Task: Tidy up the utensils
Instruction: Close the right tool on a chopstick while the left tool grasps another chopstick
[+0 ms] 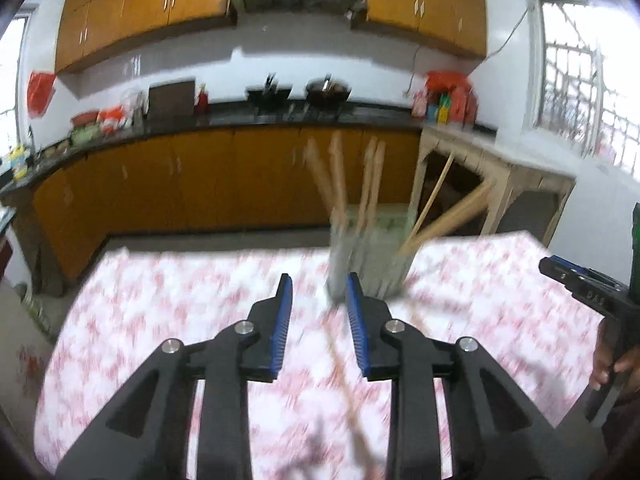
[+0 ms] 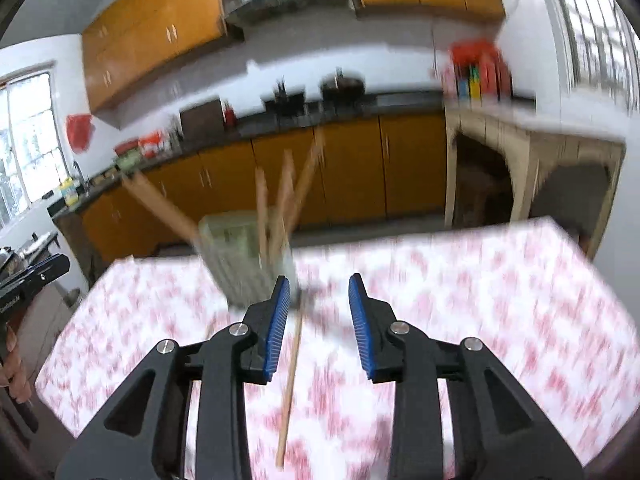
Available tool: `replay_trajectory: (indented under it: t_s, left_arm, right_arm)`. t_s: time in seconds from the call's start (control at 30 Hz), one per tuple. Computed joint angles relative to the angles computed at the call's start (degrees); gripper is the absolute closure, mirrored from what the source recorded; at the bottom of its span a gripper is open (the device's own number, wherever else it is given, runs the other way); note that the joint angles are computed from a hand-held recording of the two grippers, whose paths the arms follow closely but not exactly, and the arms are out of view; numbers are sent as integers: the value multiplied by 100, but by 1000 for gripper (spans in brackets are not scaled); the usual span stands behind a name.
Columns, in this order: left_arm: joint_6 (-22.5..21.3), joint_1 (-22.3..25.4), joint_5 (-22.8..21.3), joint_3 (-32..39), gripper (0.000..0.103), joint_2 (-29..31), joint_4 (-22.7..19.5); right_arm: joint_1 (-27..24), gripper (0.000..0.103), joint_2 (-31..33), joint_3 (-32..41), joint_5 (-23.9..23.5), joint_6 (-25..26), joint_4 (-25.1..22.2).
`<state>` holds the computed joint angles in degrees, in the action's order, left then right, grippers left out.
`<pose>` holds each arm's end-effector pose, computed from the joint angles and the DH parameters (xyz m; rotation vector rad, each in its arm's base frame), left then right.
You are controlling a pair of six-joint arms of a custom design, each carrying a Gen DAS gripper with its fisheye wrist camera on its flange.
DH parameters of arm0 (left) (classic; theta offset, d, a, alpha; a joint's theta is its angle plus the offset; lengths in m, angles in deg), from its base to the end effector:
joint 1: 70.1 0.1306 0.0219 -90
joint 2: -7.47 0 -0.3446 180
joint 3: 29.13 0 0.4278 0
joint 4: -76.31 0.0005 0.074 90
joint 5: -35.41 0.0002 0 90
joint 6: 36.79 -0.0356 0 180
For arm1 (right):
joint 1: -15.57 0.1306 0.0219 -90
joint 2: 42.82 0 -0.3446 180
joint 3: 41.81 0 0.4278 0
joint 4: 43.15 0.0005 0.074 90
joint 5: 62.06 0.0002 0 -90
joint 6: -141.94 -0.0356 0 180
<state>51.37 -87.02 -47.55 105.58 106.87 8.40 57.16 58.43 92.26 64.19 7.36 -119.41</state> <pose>0.4954 -0.1558 0.6588 0.4213 2.1067 -0.2852 0.4055 0.3311 0.6297 0.3571 2.1312 0.1173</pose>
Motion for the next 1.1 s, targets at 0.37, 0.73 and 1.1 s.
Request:
replay_trajectory:
  t_s: [0.37, 0.73, 1.1]
  left_arm:
    - [299, 208, -23, -1708, 73, -496, -101]
    - [277, 44, 259, -1869, 72, -447, -158]
    - [230, -303, 315, -1902, 68, -272, -309]
  right_arm:
    - [93, 71, 549, -460, -1108, -201, -109]
    - [153, 94, 822, -389, -825, -17, -388]
    - [-374, 95, 249, -1040, -679, -1247, -734]
